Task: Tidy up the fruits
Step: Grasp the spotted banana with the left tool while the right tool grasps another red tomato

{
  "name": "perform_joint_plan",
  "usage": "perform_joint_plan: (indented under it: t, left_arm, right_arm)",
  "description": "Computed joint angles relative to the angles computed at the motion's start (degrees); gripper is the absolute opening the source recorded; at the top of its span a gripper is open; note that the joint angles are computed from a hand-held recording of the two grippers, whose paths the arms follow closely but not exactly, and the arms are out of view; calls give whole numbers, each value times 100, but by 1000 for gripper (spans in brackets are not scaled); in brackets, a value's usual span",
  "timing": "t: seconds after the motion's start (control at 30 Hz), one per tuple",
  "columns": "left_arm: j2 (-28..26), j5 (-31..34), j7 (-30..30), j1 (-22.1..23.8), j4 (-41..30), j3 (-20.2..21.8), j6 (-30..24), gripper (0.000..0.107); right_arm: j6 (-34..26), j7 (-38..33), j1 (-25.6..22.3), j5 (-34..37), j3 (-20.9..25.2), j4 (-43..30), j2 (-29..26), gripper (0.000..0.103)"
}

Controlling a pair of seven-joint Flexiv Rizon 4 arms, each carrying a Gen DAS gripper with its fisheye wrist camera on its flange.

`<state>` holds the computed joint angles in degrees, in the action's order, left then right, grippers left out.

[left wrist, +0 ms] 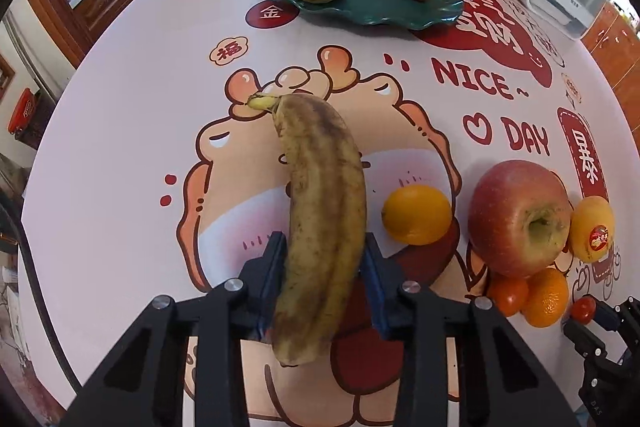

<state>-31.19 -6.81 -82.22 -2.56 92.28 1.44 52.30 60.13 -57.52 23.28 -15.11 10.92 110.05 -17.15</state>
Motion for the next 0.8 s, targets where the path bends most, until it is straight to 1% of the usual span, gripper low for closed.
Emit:
perform_joint_plan:
  t: [0.1, 0.33, 0.47, 0.6, 0.8]
  left_arm:
    - [41, -188, 86, 94, 108, -99, 49, 34]
    - [195, -455, 259, 190, 337, -176, 25, 33]
    - [351, -523, 414, 189, 522, -206, 162, 32]
    - [553, -758, 603, 247, 742, -288, 305, 32]
    - [784, -1078, 763, 270, 916, -349, 279, 32]
  right_arm:
    - [15, 19, 22, -38, -11, -12, 1, 28]
    - [100, 58, 50, -127, -31, -62, 26, 28]
    - [157, 47, 42, -154, -36, -118, 57, 27]
    - [196, 46, 32, -197, -59, -192, 80, 27]
    - [211, -66, 8, -205, -59, -346, 92, 27]
